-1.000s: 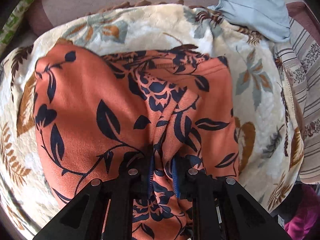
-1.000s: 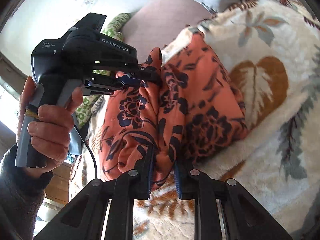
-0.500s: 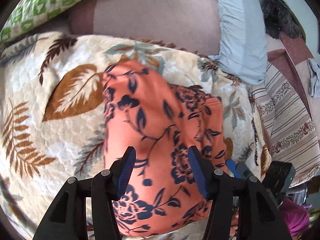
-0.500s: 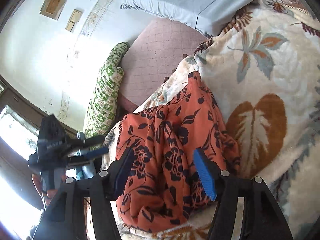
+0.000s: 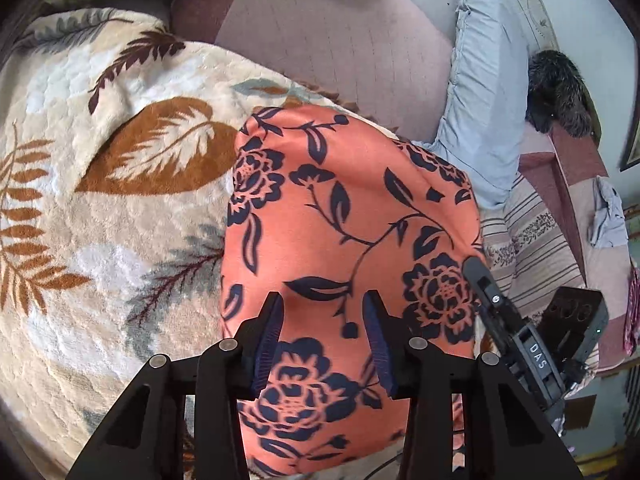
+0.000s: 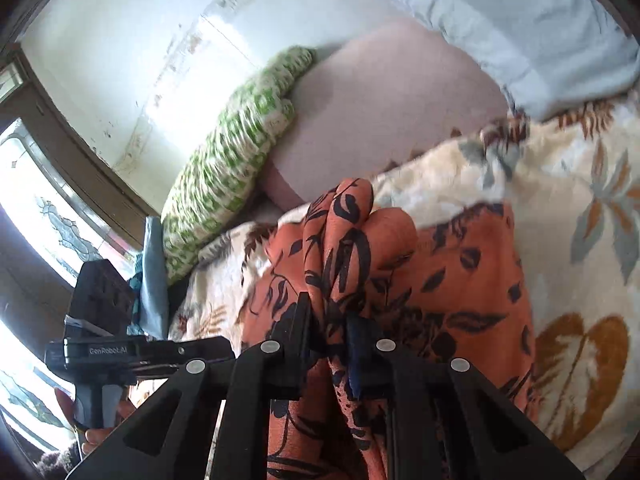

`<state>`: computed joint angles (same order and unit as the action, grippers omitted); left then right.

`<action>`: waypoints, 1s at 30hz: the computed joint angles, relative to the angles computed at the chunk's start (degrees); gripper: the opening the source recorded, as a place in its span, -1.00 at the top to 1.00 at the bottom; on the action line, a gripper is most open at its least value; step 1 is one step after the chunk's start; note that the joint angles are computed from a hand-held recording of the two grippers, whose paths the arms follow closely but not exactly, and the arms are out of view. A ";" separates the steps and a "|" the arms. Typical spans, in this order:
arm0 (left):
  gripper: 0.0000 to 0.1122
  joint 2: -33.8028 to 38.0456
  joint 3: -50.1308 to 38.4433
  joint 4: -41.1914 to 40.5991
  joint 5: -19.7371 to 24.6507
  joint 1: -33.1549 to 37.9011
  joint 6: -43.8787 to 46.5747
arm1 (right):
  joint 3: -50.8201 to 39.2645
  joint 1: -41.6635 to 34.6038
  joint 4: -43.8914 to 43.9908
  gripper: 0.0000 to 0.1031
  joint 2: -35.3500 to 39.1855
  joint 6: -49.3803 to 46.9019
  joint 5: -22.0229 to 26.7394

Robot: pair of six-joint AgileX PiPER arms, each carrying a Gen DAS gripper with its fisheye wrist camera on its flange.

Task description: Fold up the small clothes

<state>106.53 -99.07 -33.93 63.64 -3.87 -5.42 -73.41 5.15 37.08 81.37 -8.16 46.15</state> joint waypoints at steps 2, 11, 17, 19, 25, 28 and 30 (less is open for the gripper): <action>0.29 0.97 -1.18 5.89 -1.50 -3.00 -3.73 | -3.81 0.26 -6.71 0.72 0.96 2.95 0.36; 0.10 6.04 -0.32 12.50 -3.20 -8.02 -9.68 | 0.86 -5.23 -13.95 0.66 8.03 2.66 0.64; 0.14 7.86 -4.84 13.68 -1.77 -7.55 -12.24 | -0.80 -14.59 6.07 0.06 11.18 -4.52 7.00; 0.13 7.67 -5.56 16.83 -1.81 -9.16 -13.78 | -3.13 -14.26 5.82 0.43 13.54 -3.37 8.81; 0.04 8.36 -7.26 21.45 0.32 -12.60 -17.54 | -2.69 -8.96 -7.21 0.67 10.54 -0.06 3.69; 0.10 5.00 -4.49 18.68 0.73 -11.23 -14.87 | -1.39 -11.61 -5.19 0.46 8.72 0.05 6.15; 0.10 0.79 -0.07 16.89 0.52 -10.66 -12.82 | 0.99 -16.34 2.36 0.42 4.92 -3.73 9.51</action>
